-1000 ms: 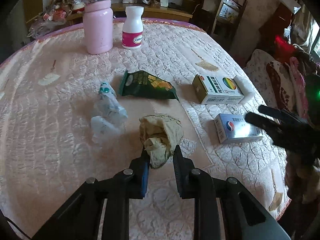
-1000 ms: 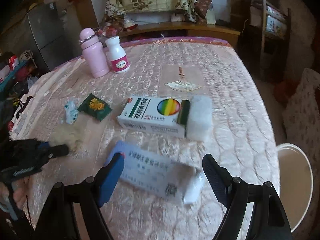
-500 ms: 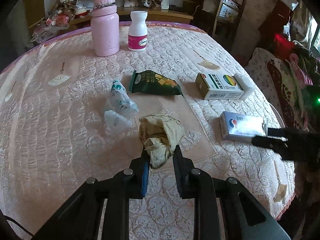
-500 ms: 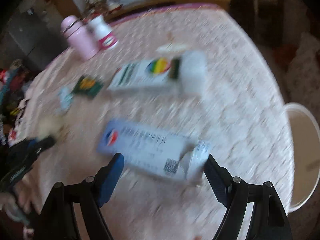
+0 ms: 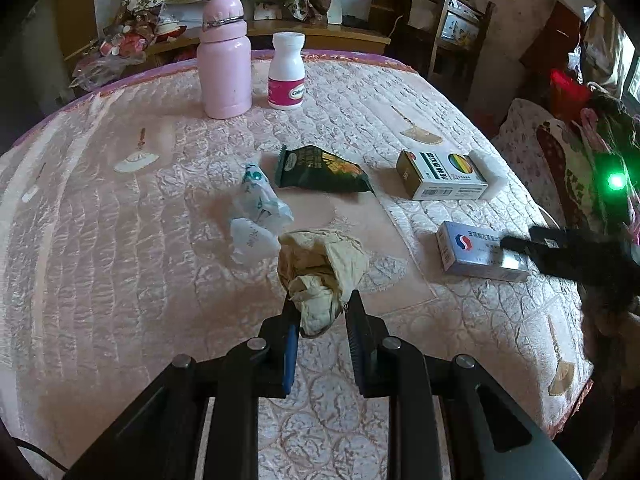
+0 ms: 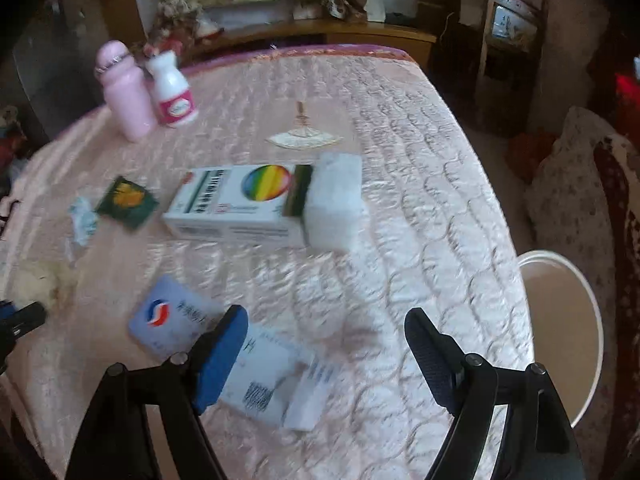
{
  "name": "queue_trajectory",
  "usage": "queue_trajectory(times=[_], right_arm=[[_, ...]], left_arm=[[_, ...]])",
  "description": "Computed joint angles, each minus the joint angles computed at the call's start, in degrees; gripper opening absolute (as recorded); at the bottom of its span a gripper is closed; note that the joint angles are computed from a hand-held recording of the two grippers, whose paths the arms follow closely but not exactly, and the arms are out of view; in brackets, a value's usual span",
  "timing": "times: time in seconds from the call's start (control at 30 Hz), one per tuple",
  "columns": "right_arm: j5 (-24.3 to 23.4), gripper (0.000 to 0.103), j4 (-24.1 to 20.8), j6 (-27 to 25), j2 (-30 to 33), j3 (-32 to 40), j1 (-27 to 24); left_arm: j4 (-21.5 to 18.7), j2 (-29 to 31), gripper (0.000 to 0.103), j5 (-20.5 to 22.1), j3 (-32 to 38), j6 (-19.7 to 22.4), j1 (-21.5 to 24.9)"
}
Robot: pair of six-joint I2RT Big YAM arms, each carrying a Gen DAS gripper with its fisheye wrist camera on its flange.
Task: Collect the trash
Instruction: 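Grasp the white-blue medicine box with right tool while left tool holds paper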
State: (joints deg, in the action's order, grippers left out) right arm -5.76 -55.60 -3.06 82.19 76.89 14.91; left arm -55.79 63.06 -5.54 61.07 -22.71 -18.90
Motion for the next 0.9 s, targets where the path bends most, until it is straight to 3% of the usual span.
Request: queue_trajectory(times=[0.13, 0.27, 0.37, 0.47, 0.63, 0.7, 0.77, 0.87, 0.9], right_arm=[[-9.0, 0.083, -7.7, -4.0, -1.4, -0.3, -0.6], [-2.6, 0.083, -1.6, -3.1, -4.6, -2.4, -0.4], [3.7, 0.083, 2.5, -1.2, -2.1, -0.6, -0.6], [7.2, 0.083, 0.5, -2.0, 2.1, 2.2, -0.8], [-2.7, 0.083, -7.0, -5.7, 0.2, 0.5, -2.0], [-4.5, 0.083, -6.8, -5.9, -2.3, -1.4, -1.4], [-4.3, 0.083, -3.8, -3.0, -4.9, -3.3, -0.3], [-10.3, 0.083, -2.5, -0.5, -7.2, -4.7, 0.2], [-10.0, 0.083, -2.0, -0.1, -7.2, -4.8, 1.3]], left_arm=[[0.3, 0.1, 0.024, 0.8, -0.2, -0.4, 0.8], [0.3, 0.1, 0.024, 1.2, -0.3, -1.4, 0.6], [0.2, -0.3, 0.024, 0.9, -0.3, -1.5, 0.0], [-0.2, -0.7, 0.024, 0.3, -0.1, -1.0, -0.4], [0.0, -0.7, 0.024, 0.8, -0.4, -0.9, 0.3], [0.1, -0.5, 0.024, 0.9, -0.4, -1.4, 0.3], [0.3, -0.5, 0.024, 0.7, -0.6, -2.0, 0.2], [-0.1, -0.7, 0.024, -0.5, -0.6, -2.9, -0.4], [-0.3, -0.7, 0.024, -1.1, -0.6, -3.2, -0.6]])
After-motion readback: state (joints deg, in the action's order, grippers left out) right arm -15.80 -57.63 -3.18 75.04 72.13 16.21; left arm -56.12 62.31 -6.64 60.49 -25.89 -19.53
